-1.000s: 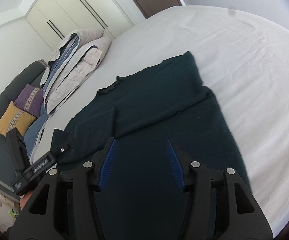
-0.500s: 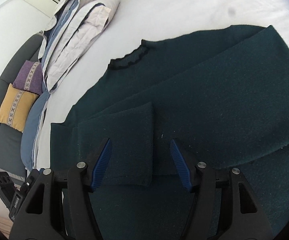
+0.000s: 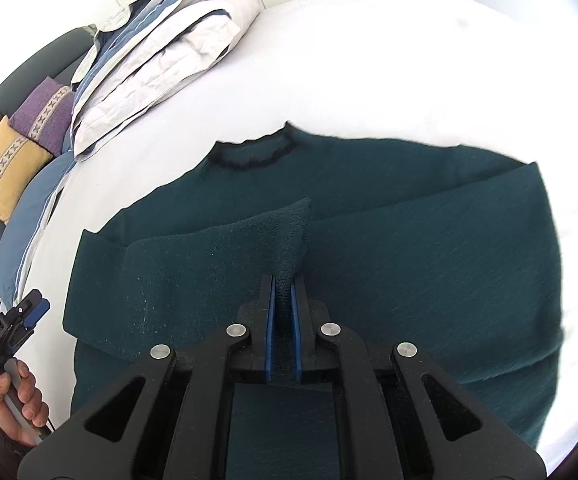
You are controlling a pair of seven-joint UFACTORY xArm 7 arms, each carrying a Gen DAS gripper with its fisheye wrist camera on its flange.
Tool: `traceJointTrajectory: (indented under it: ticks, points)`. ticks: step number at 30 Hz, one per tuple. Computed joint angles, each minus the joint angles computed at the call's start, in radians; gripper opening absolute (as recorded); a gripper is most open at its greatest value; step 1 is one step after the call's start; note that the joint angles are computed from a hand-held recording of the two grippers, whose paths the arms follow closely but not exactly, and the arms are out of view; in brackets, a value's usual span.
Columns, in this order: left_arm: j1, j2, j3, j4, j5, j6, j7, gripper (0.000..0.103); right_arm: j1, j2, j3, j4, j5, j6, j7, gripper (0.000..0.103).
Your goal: Fold small clothes
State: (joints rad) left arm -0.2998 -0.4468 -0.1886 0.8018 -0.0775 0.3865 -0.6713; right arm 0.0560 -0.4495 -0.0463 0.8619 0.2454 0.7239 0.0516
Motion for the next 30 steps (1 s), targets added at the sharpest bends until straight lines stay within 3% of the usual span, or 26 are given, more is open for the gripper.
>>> traceJointTrajectory:
  ticks: [5, 13, 17, 19, 21, 30]
  points:
    - [0.006, 0.114, 0.009, 0.095, 0.008, 0.048, 0.019, 0.067, -0.015, 0.021, -0.015, 0.004, -0.011, 0.005, -0.022, 0.006]
    - [0.037, 0.329, -0.01, 0.307, 0.151, 0.136, -0.022, 0.067, -0.013, 0.058, -0.019, -0.028, 0.011, -0.053, -0.071, 0.006]
    - [0.016, 0.425, 0.004, 0.393, 0.221, 0.211, -0.041, 0.048, -0.014, 0.057, -0.022, -0.047, 0.022, -0.067, -0.087, 0.006]
    - [0.003, 0.431, 0.01, 0.388, 0.268, 0.196, -0.062, 0.036, -0.017, 0.053, -0.016, -0.059, 0.016, -0.076, -0.088, 0.006]
    - [-0.005, 0.428, 0.016, 0.376, 0.248, 0.175, -0.039, 0.013, -0.023, 0.056, -0.005, -0.066, -0.003, -0.09, -0.08, 0.006]
    - [-0.004, 0.393, 0.012, 0.313, 0.377, 0.13, -0.15, 0.009, -0.029, 0.051, 0.004, -0.103, -0.035, -0.145, -0.012, 0.006]
